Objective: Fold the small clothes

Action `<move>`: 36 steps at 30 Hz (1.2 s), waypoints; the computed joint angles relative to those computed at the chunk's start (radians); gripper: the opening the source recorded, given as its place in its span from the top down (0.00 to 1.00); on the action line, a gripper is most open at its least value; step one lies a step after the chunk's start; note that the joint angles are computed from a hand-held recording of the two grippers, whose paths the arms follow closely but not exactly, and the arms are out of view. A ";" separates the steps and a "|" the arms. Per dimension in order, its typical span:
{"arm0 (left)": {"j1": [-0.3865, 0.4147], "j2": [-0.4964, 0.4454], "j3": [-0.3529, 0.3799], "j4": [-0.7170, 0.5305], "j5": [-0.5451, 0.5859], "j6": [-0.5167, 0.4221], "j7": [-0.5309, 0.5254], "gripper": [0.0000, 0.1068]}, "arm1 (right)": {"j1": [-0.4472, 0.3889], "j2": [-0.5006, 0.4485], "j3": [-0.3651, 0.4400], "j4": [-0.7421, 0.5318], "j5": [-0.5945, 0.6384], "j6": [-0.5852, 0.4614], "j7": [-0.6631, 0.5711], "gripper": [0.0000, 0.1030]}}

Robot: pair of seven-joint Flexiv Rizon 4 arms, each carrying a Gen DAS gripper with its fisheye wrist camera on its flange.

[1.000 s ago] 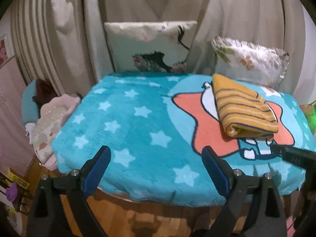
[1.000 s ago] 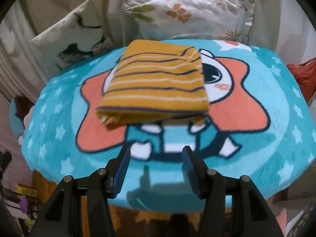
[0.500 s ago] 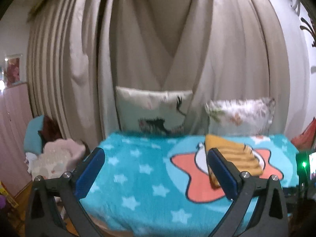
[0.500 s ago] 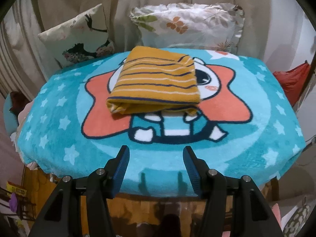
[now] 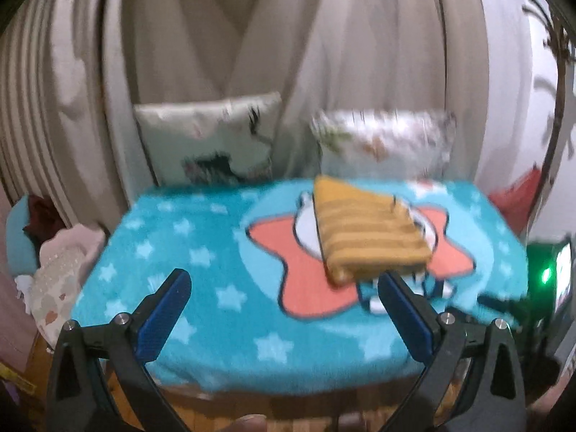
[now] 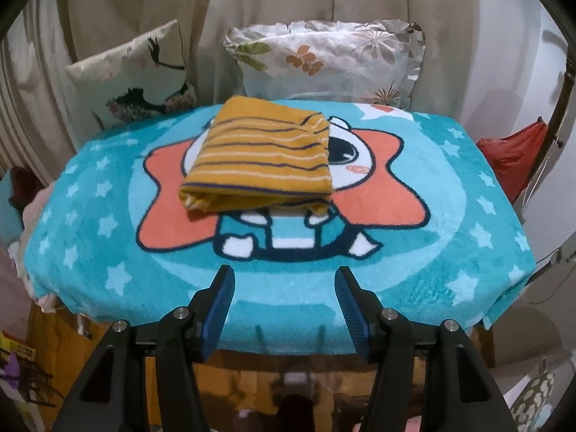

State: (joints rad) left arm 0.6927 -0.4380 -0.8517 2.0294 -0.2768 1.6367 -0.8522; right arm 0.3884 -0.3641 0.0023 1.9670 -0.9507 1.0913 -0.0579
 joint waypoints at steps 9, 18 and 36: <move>-0.253 0.022 0.319 -0.045 -0.033 -0.175 -0.029 0.04 | -0.002 -0.032 0.004 -0.005 0.067 0.024 -0.051 0.39; -0.414 -0.003 0.505 -0.095 -0.077 -0.276 -0.019 0.04 | 0.017 -0.060 0.007 -0.019 0.149 0.006 -0.124 0.39; -0.613 -0.035 0.730 -0.153 -0.166 -0.426 0.013 0.04 | 0.032 -0.083 -0.001 -0.041 0.205 -0.016 -0.169 0.39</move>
